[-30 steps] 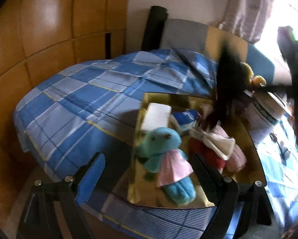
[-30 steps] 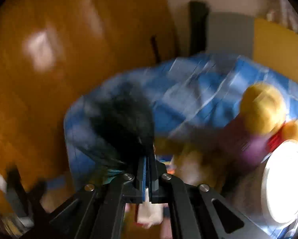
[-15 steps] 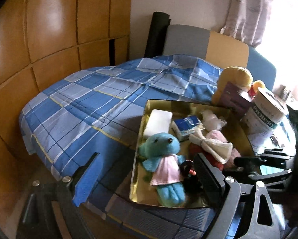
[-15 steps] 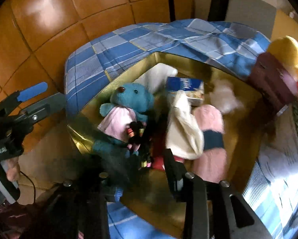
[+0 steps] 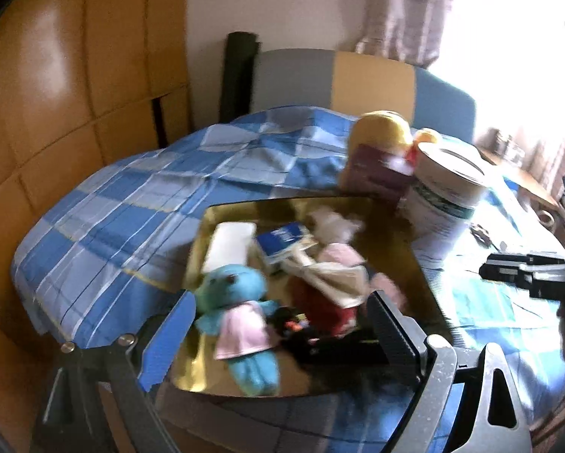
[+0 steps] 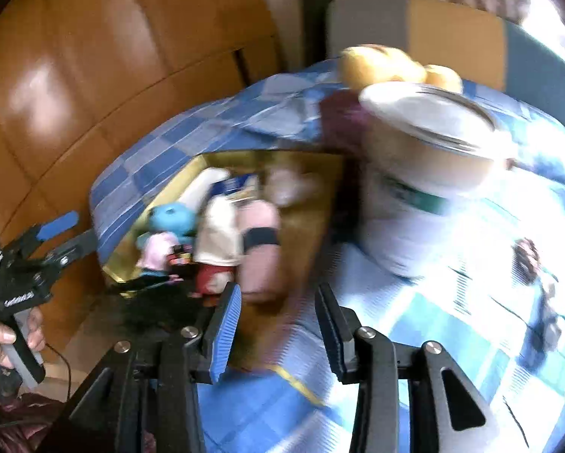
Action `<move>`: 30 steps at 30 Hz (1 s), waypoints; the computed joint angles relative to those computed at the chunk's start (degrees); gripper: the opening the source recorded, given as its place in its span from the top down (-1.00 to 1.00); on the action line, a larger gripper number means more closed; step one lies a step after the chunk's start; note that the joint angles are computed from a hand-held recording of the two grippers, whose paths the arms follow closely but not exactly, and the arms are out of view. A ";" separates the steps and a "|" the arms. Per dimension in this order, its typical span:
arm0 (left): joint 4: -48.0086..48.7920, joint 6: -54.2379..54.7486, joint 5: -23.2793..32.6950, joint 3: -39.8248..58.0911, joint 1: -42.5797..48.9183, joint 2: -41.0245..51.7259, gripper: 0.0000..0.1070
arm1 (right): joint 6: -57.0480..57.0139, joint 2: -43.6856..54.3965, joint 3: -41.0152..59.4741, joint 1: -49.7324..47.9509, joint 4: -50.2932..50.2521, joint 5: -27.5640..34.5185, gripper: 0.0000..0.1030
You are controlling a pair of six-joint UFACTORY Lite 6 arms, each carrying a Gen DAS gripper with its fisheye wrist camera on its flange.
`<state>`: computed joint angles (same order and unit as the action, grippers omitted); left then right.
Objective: Organize soft objects
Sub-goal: 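Carry the black hair piece into the gold tray and open the right tool, then grasp the brown satin scrunchie with the left tool while the right tool grasps the white knit glove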
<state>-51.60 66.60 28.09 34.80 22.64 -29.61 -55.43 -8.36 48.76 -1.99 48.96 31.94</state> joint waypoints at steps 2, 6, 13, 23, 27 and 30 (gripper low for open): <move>2.61 -3.48 -1.04 -0.17 -4.33 -1.28 -0.73 | -2.77 -0.78 -0.44 -6.42 1.01 2.09 0.21; 10.33 -13.30 -3.65 0.64 -15.56 -2.77 -0.73 | -6.78 1.20 1.03 -19.41 1.85 3.41 0.21; 24.74 -32.86 -7.46 6.81 -37.02 3.32 -0.73 | -5.77 15.12 10.39 -35.96 1.78 -1.80 0.21; 34.41 -51.19 -9.38 33.33 -56.88 38.34 -0.54 | 4.22 30.08 21.15 -48.47 0.80 -0.89 0.21; 36.54 -56.86 -5.73 48.90 -60.42 53.96 -0.26 | 6.48 32.35 23.36 -50.57 1.41 2.64 0.21; 39.35 -62.02 -1.87 63.43 -61.76 66.28 -0.20 | 6.34 32.80 23.81 -51.30 2.62 4.27 0.21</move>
<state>-12.25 4.58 26.22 98.23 -39.12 36.67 -49.09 24.43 72.57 -53.29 51.58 36.21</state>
